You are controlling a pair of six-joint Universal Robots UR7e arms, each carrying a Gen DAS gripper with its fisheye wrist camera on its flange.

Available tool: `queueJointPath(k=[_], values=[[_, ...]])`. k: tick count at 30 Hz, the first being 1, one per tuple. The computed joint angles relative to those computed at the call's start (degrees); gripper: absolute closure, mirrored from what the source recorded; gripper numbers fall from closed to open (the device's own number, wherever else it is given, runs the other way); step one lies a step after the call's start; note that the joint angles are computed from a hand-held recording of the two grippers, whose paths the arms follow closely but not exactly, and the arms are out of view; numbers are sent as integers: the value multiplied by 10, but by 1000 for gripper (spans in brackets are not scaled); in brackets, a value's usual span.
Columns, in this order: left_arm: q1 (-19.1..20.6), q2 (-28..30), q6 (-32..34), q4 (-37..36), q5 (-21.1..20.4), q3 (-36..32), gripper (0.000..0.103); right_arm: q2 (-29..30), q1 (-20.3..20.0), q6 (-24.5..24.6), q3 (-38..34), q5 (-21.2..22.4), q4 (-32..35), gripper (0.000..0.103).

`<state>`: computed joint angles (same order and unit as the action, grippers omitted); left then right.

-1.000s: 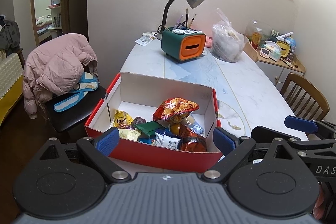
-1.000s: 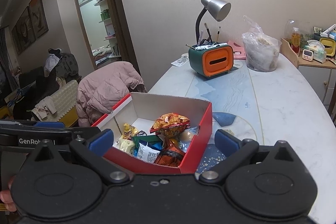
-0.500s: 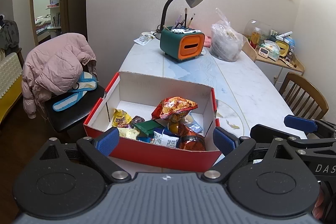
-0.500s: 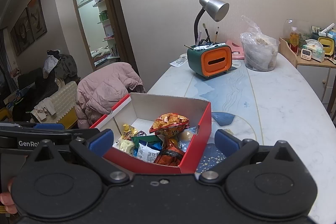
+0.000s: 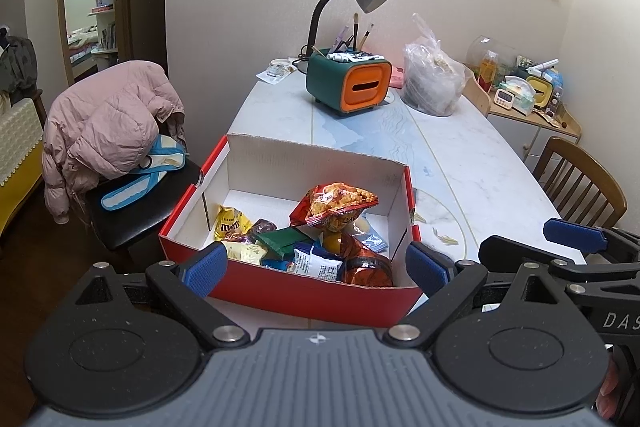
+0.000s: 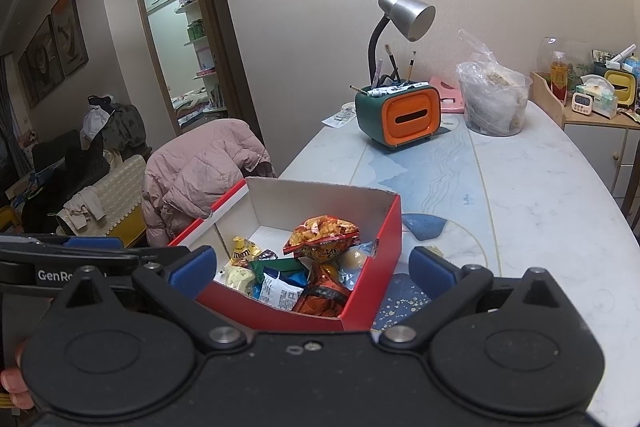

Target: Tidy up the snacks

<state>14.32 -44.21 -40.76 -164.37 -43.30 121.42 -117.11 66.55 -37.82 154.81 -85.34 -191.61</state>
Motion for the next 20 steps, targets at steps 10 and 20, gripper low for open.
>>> queueJointPath(k=[10, 20], values=[[1, 3, -2, 1, -1, -2, 6, -1, -4, 0, 3, 3, -1, 0], [0, 10, -6, 4, -4, -9, 6, -5, -7, 2, 4, 2, 2, 0]])
